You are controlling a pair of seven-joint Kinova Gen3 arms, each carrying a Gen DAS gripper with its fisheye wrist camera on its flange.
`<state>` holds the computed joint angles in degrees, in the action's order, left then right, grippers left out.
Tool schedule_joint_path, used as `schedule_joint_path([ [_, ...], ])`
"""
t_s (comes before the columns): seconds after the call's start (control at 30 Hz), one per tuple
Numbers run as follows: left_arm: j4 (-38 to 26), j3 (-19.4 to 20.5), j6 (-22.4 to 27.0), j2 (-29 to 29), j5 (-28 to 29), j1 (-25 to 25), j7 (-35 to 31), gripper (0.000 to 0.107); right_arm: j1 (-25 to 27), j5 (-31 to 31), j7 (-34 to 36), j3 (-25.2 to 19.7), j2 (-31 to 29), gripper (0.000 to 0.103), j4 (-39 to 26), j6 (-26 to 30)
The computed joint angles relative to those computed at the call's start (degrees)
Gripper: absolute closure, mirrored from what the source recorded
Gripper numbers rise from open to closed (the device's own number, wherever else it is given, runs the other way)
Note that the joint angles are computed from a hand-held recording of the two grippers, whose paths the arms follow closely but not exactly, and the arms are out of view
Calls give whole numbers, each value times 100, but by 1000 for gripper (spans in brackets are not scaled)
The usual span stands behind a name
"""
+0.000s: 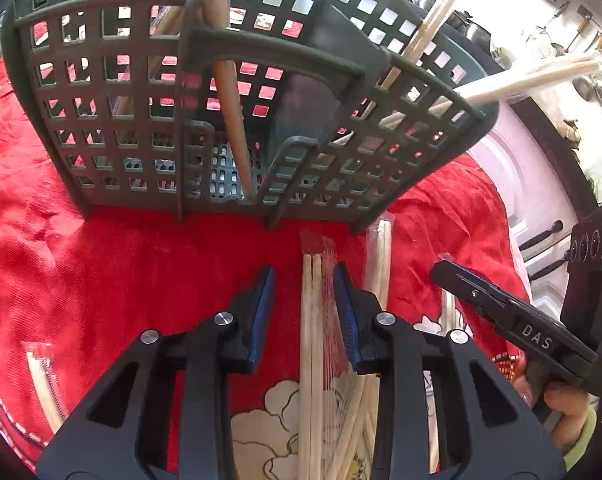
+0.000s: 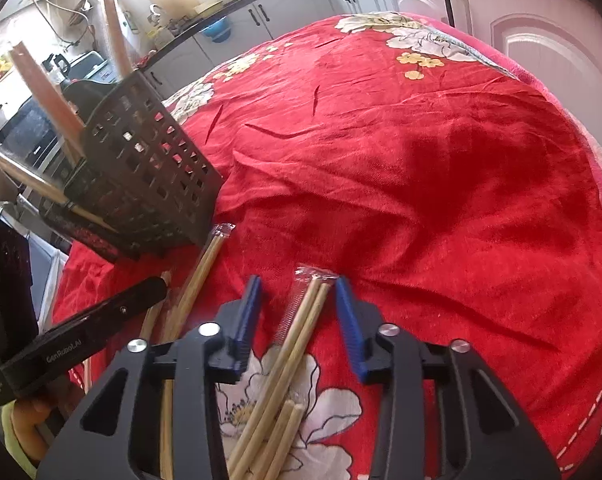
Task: Organize utensils
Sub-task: 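Close the left gripper on a chopstick while the right gripper grasps another, then lift both held chopsticks and carry them above the grey caddy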
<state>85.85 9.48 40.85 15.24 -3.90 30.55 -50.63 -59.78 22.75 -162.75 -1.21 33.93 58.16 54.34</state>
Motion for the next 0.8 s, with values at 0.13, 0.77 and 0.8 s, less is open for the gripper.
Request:
schedule_joint_path([
  [0.13, -110, -63, 7, 107, -204, 146, 192, 83, -1, 21, 90, 7, 65, 82, -108, 77],
  [0.77, 215, 13, -290, -208, 194, -212, -144, 102, -382, 737, -381, 144, -356, 95, 425, -694],
  [0.8, 316, 20, -398, -331, 232, -246, -171, 102, -409, 790, -400, 142, -371, 95, 422, -707],
])
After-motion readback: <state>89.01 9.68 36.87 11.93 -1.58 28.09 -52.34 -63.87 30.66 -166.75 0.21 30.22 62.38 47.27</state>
